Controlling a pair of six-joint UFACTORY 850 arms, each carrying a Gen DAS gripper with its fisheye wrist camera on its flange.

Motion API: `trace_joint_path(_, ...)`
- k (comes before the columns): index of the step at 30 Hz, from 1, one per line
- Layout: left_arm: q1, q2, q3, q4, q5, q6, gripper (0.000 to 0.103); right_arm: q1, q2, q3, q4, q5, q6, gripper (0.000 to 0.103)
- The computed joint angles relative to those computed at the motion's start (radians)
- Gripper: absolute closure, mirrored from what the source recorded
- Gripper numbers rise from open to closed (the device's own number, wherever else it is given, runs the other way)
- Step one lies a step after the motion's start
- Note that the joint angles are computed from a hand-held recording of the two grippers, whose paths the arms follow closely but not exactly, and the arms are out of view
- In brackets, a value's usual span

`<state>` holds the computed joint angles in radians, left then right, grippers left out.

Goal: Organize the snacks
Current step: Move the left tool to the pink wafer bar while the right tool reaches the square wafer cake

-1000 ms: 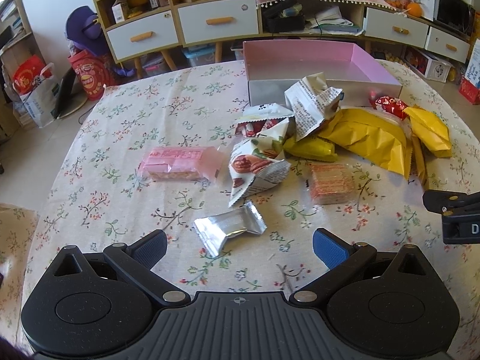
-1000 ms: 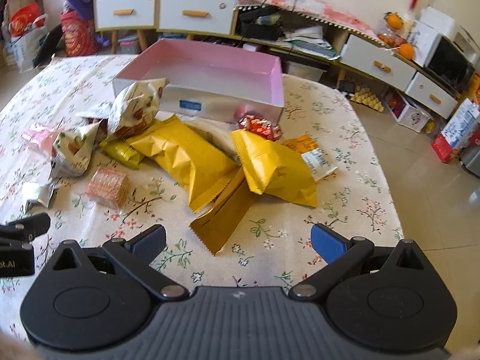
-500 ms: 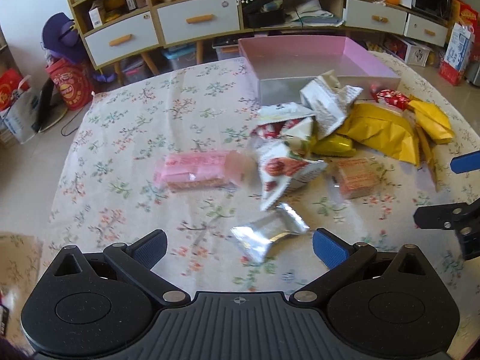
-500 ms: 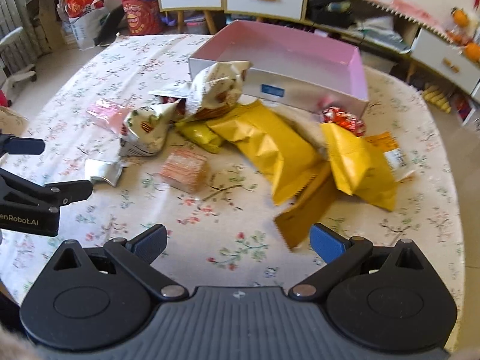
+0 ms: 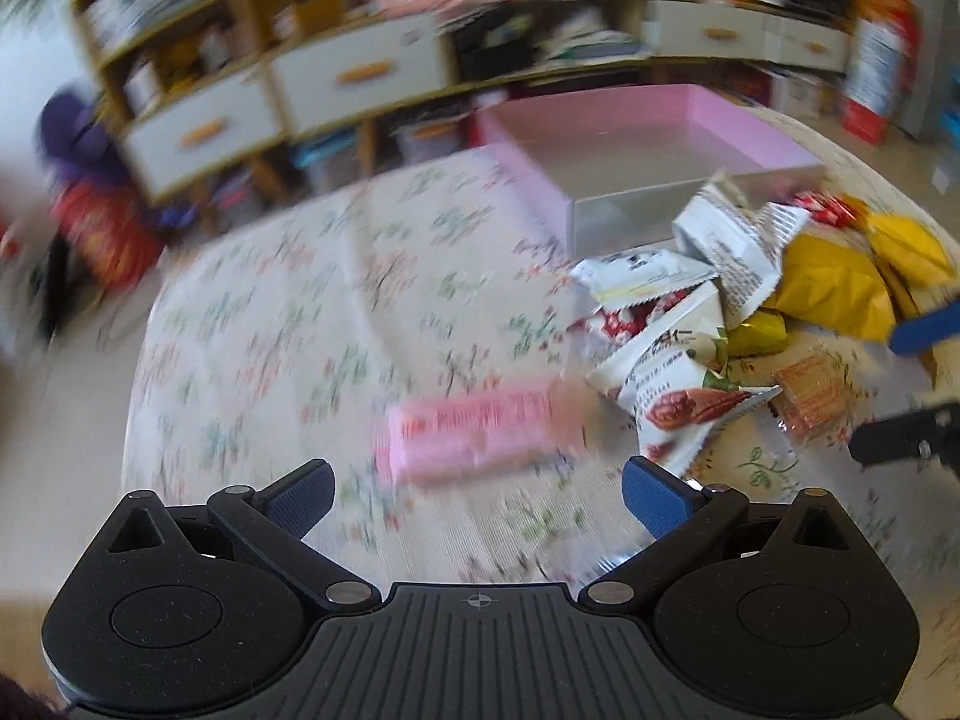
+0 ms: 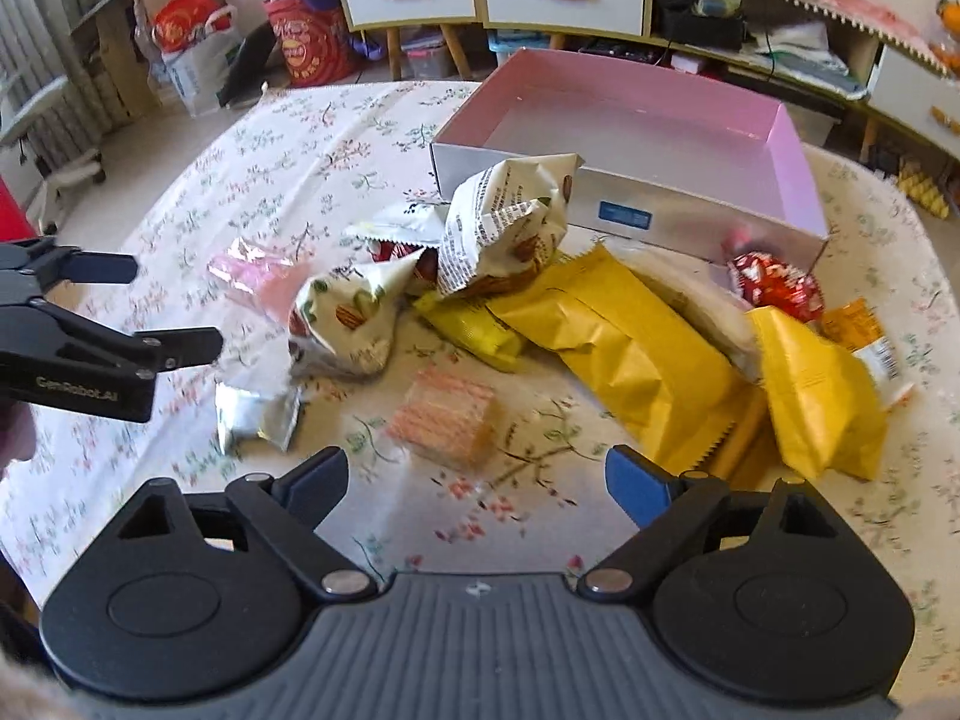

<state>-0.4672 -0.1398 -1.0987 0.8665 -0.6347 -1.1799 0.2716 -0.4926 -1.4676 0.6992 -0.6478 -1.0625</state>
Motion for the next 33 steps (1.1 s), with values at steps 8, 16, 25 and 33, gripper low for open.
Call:
trace_joint_path(8, 0.083, -0.035, -0.033, -0.165, 0.162, 0.429, 0.008, 0.014, -0.030, -0.026, 0.038, -0.037, -0.029, 0.019)
trace_joint_path(16, 0.154, -0.083, -0.072, -0.567, 0.194, 0.964, 0.011, 0.032, -0.059, -0.056, -0.010, -0.038, 0.025, 0.025)
trace_joint_path(25, 0.160, -0.098, -0.076, -0.597, 0.192, 0.991, 0.028, 0.052, -0.047, -0.027, -0.023, 0.040, -0.032, 0.031)
trace_joint_path(33, 0.115, -0.085, -0.060, -0.458, 0.171, 0.736, 0.053, 0.060, -0.027, 0.003, -0.048, 0.104, -0.066, 0.044)
